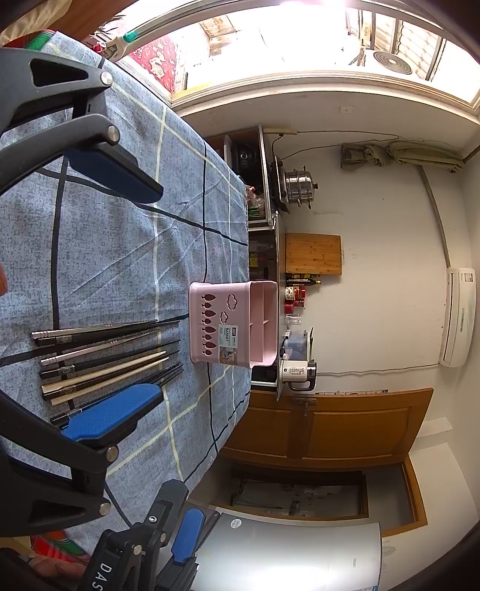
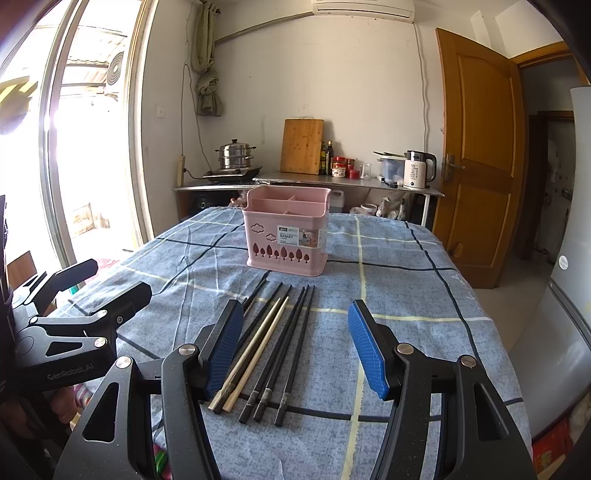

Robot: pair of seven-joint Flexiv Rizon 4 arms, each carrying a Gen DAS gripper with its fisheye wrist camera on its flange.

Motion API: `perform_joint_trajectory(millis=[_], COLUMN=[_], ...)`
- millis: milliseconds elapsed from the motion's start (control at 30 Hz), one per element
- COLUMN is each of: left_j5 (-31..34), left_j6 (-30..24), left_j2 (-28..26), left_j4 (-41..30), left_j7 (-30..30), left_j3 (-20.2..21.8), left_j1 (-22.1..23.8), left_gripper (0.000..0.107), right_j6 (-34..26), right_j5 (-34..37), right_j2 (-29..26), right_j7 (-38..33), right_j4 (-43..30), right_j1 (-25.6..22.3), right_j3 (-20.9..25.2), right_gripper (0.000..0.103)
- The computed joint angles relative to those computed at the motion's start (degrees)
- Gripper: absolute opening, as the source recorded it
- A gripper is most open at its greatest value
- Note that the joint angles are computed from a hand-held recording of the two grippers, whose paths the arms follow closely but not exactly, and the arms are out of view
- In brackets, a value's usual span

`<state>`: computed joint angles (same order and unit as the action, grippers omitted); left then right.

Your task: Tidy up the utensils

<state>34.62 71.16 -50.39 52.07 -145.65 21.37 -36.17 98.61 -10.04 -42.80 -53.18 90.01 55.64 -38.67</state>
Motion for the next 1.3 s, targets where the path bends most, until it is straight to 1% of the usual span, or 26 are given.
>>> perform_joint_trajectory(millis=[1300], left_j5=[0.09], left_j6=[0.45], left_j2=[0.93], left_j4=[1.08], left_j7=[-0.25], left_j3=[-0.19], left_j1=[0.04], left_gripper=[0.1], right_j6=[-0.25], right_j5=[-0.41], right_j2=[-0.25], right_j7=[0.55], right_j4=[-0.4], right_j1=[-0.31], right_j3=[0.3], right_gripper=[0.06])
